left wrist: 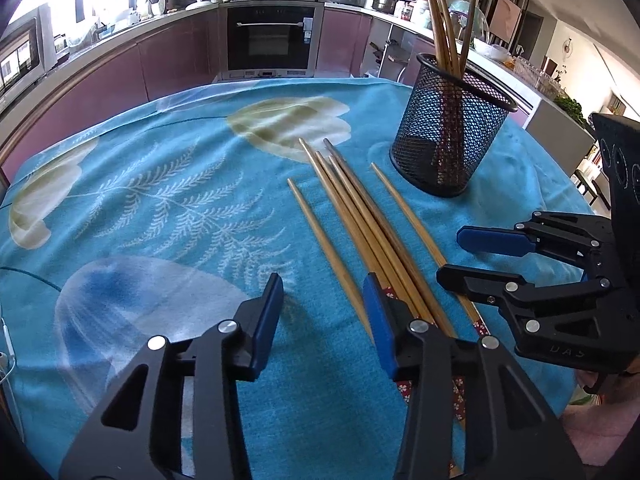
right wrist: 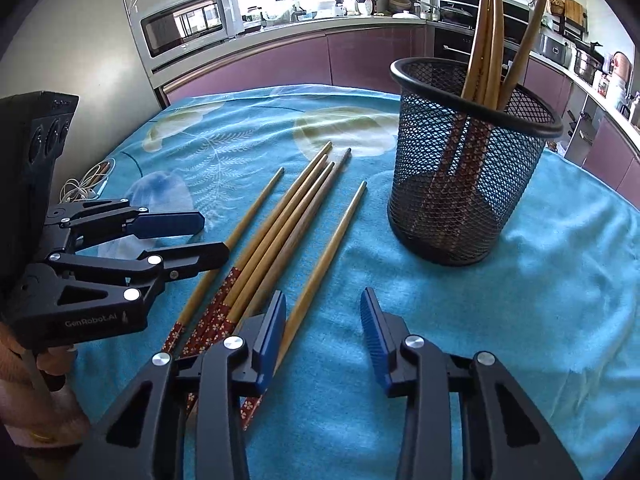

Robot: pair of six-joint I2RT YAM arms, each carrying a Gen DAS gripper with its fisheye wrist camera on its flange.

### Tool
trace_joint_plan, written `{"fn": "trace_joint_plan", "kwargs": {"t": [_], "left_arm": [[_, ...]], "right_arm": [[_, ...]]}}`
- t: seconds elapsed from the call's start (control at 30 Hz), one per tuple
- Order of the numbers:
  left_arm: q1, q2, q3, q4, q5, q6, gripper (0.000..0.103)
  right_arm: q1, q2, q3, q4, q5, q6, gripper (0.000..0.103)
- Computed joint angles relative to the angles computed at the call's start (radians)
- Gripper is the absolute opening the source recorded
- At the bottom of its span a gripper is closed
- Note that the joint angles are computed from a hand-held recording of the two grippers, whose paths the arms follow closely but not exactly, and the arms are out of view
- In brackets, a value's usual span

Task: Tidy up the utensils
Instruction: 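Grasp a chopstick with the left gripper while the right gripper grasps another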

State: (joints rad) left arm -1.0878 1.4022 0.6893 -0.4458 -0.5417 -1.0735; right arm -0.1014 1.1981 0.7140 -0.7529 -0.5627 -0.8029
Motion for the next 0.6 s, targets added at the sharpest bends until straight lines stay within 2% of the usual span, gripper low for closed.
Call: {"fn": "trace_joint_plan", "kwargs": {"t": [0.1, 0.37, 0.47, 0.53, 0.6], "left_arm": [[0.012, 0.017, 0.013, -0.004, 0.005, 0.011, 0.037], [0.062, 0.038, 0.034, -0.012, 0.022, 0.029, 0.017], [0.064, 0.025, 0.024, -0.008, 0.026, 0.021, 0.015], [0.062, 0.02, 0.022, -0.011, 0.024, 0.014, 0.015], [0.063, 0.021, 0.024, -0.021, 0.022, 0.011, 0.016]], "right_arm": [[0.017, 0.002, 0.001, 0.016, 0.014, 0.016, 0.035], [0.054, 0.025, 0.013, 0.05, 0.034, 0.075, 0.027], [0.039, 0.044, 0.03, 0.035, 0.025, 0.065, 0.019], [0.027, 0.058, 0.043, 0.018, 0.019, 0.053, 0.01], [0.023, 0.067, 0.051, 0.012, 0.019, 0.05, 0.01]]}}
